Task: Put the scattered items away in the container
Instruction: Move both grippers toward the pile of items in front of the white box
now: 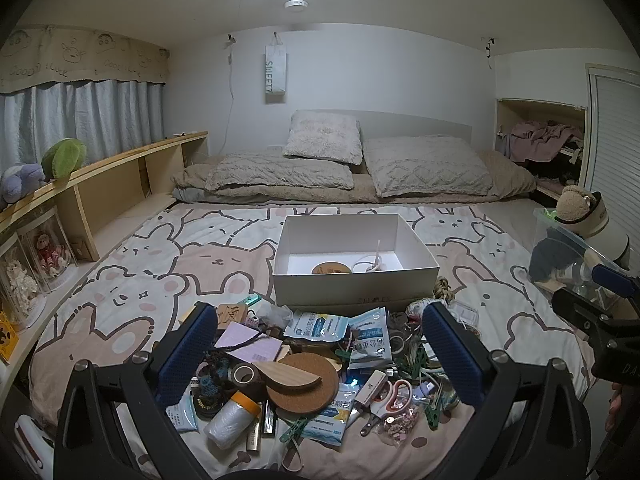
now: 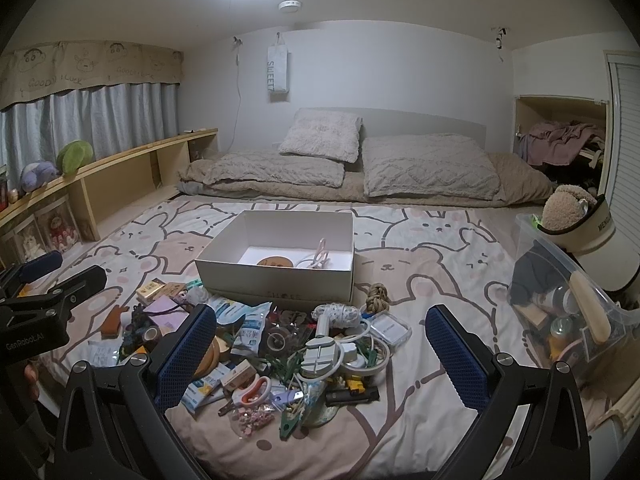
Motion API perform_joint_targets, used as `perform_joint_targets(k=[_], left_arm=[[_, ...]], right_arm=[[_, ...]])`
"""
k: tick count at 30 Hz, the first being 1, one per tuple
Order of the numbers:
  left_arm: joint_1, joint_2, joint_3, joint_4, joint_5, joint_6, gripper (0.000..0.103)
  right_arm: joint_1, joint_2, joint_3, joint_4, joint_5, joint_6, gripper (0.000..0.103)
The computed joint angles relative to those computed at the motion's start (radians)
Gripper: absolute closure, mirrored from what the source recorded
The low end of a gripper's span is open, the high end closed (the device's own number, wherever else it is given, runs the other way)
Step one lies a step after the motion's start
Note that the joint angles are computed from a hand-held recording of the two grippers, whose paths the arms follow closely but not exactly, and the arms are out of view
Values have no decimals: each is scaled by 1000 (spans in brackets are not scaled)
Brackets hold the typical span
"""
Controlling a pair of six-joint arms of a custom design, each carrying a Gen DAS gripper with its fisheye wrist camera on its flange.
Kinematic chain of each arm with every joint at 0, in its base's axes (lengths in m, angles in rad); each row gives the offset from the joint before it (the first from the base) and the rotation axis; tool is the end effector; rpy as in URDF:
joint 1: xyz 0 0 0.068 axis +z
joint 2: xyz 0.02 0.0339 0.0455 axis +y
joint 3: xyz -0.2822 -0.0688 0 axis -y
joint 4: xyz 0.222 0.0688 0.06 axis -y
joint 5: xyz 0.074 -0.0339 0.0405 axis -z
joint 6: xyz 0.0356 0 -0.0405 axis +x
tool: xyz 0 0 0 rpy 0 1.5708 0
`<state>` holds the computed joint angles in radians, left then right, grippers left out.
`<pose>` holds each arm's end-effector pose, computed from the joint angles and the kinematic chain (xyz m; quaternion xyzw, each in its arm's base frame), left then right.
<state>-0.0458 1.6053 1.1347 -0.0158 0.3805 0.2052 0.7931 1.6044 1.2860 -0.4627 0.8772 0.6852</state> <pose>0.3485 -0.0292 0.2983 0.2021 0.8223 -0.1211 0.5180 0.2495 0.2144 0.3149 0.1181 0.8433 -0.0551 0.5214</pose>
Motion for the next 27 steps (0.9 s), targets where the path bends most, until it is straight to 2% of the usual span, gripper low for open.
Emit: perform_joint_targets(k=[9,15,27], left_arm=[[2,-1,-9,3,3,2,0],[-3,33,-48,60,-5,2,0],[-37,127,43,-3,-47,6,0]], right_arm=[[-8,4,-17,21,-12,-3,0],[-26,10,-26,31,-37,-2,0],[-92,40,-44,57,-129,7,0]])
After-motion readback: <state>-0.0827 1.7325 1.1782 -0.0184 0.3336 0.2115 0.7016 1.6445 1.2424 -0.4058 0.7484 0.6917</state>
